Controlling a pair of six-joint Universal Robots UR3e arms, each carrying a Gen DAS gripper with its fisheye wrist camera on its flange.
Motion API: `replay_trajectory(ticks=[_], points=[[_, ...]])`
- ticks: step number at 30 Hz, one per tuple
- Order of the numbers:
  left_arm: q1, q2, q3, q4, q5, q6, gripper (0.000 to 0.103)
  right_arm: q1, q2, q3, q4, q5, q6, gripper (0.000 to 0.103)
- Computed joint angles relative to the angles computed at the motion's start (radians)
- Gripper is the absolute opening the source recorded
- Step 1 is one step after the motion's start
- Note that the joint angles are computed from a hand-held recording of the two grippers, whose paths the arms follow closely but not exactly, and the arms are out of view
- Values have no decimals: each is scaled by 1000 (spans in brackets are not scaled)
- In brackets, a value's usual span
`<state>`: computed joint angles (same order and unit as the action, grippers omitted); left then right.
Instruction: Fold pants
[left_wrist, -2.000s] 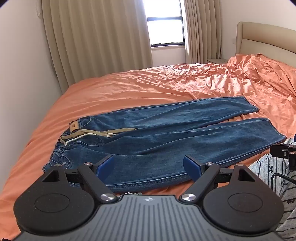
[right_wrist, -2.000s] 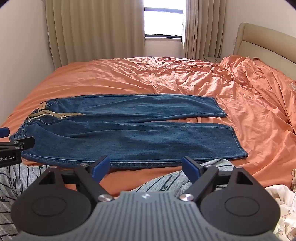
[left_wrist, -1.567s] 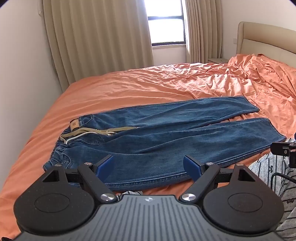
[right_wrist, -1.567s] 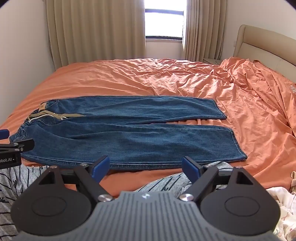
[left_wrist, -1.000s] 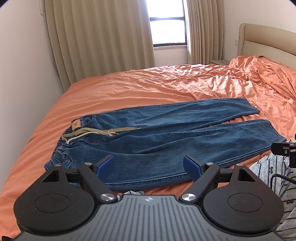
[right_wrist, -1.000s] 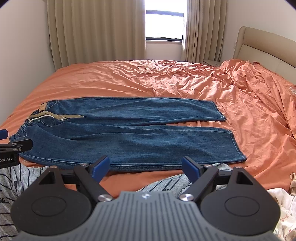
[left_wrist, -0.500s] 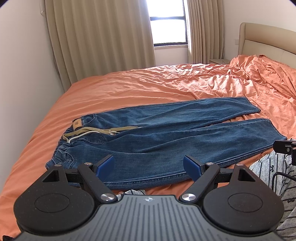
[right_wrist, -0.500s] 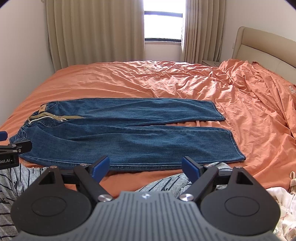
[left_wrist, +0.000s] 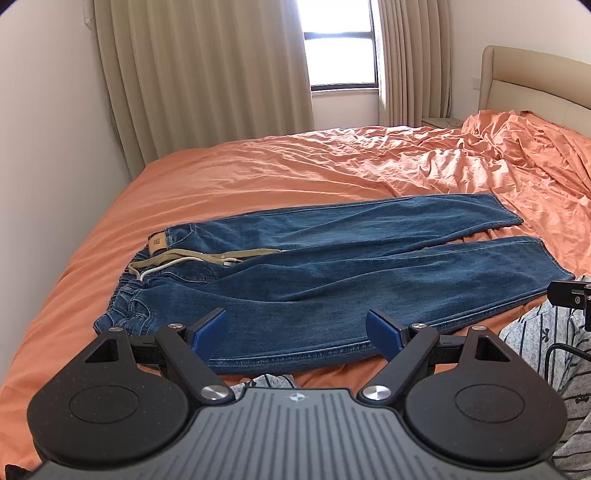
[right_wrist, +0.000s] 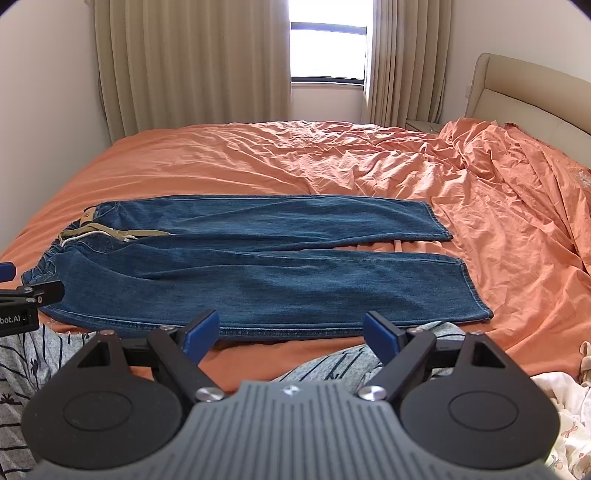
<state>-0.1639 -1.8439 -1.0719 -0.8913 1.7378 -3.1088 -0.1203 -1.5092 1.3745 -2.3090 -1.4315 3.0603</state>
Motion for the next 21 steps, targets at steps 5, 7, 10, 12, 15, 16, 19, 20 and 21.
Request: replay_trajectory(ticks=[5, 7, 10, 12, 15, 16, 19, 20, 21], points=[[1, 1, -1, 0, -2, 1, 98, -4, -10, 10, -4, 2, 1, 81], [3, 9, -14, 6, -4, 4, 98, -5, -12, 13, -4, 3, 3, 81], [5, 8, -13, 3, -5, 1, 98, -4, -16, 16, -5, 1, 4, 81], [3, 10, -18, 9, -3, 0, 98, -4, -16, 16, -5, 1, 4, 81], [4, 9, -17, 7, -4, 2, 98, -5, -18, 18, -6, 2, 4, 81], [4, 10, -17, 7, -5, 3, 98, -5, -18, 18, -6, 2, 4, 81], [5, 10, -17, 6, -4, 2, 98, -5, -17, 16, -5, 2, 4, 81], [6, 12, -20, 7, -6, 2, 98, -5, -16, 16, -5, 2, 3, 81], [4, 10, -18, 8, -6, 1, 98, -5, -17, 17, -6, 2, 4, 81]])
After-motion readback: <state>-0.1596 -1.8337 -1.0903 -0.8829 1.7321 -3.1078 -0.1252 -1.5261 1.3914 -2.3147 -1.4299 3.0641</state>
